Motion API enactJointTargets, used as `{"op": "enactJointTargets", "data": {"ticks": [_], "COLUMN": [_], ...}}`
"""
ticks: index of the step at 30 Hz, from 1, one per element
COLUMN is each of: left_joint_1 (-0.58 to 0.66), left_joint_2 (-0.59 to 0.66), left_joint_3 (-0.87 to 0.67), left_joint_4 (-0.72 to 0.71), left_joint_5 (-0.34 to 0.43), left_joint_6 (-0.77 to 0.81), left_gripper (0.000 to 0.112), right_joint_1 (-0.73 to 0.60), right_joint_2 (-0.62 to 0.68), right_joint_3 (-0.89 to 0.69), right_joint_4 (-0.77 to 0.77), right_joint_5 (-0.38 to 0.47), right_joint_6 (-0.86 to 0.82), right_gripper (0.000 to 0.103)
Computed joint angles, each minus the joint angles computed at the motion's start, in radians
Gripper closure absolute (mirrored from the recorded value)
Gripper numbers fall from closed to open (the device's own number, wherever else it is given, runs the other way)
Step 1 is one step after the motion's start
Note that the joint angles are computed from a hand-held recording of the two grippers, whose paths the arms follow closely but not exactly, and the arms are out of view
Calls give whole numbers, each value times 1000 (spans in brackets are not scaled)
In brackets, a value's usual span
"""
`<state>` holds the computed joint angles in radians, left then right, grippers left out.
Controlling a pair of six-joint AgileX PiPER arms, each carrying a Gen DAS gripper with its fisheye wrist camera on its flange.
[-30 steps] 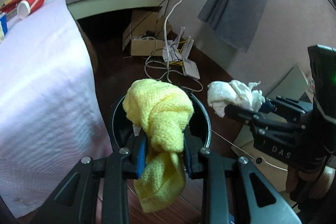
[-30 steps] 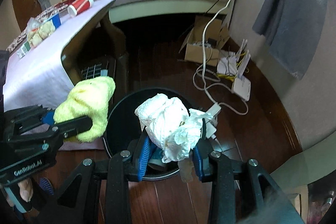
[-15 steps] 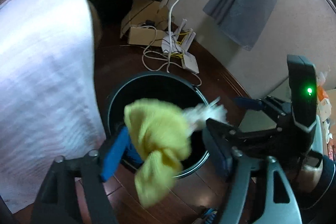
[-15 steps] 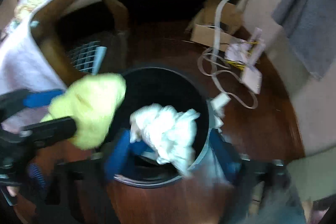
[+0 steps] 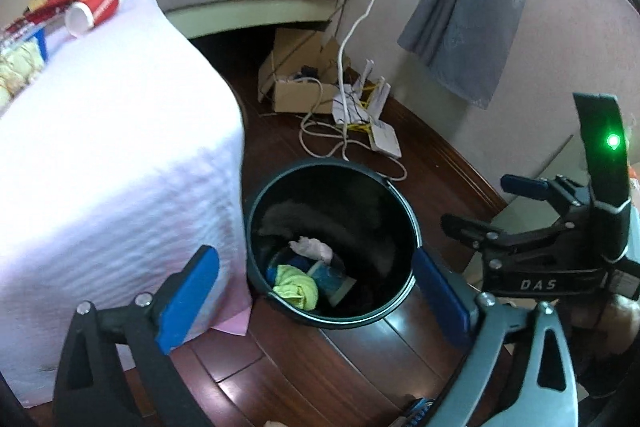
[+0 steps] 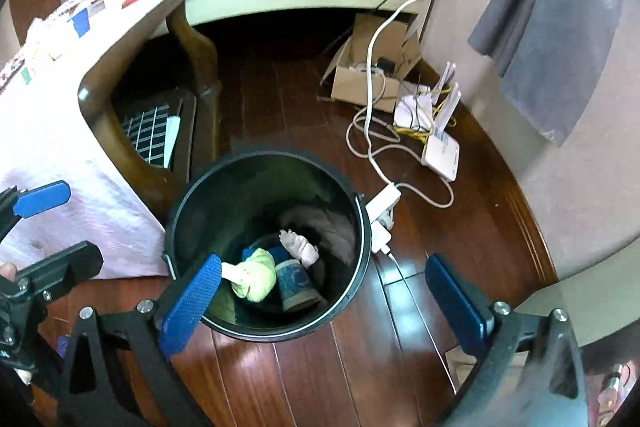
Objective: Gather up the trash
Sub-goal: 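Carry the towel and tissue over the black bin and release both, then move both tools back to the table toward the milk carton and paper wad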
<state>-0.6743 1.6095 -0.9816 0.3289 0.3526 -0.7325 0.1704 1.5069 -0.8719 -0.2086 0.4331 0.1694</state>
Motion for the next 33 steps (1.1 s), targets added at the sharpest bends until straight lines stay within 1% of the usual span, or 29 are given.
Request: {"op": "enactJointTargets", "data": {"ticks": [2,5,8,11,18,22,25,27,30,33], "left_joint_1": [-8,-30,-43,-42,-18,12,60,95,169,273], "left_joint_2": [-28,-87,-112,-155,-232,-274,-321,-350,-395,-440], "left_joint_3": [7,27,30,43,76,110,141,157,175,197], "left_joint_4": [34,136,198,228,274,294,291,285,255,212], "left_joint_5": [24,72,104,140,174,185,196,201,211,206], "left_joint_6": [-33,-122,-178,-188,-213,-225,-207,-188,-133,-51], "left_gripper": [14,14,14,14,14,14,14,14,14,14], "right_joint_1": [15,42,70,101,207,288,330,373,438,485], "right_joint_2": [-35,-96,-145,-166,-195,-177,-142,-110,-51,13], "right_joint_3": [4,16,26,30,9,-34,-77,-115,-185,-255], "right_joint_4": [-12,-31,-45,-59,-125,-173,-183,-216,-280,-325], "right_joint_5": [16,42,57,64,91,91,84,87,97,88], "right_joint_6": [23,66,106,145,272,349,368,412,483,542], "right_gripper": [0,0,0,0,0,0,0,0,0,0]}}
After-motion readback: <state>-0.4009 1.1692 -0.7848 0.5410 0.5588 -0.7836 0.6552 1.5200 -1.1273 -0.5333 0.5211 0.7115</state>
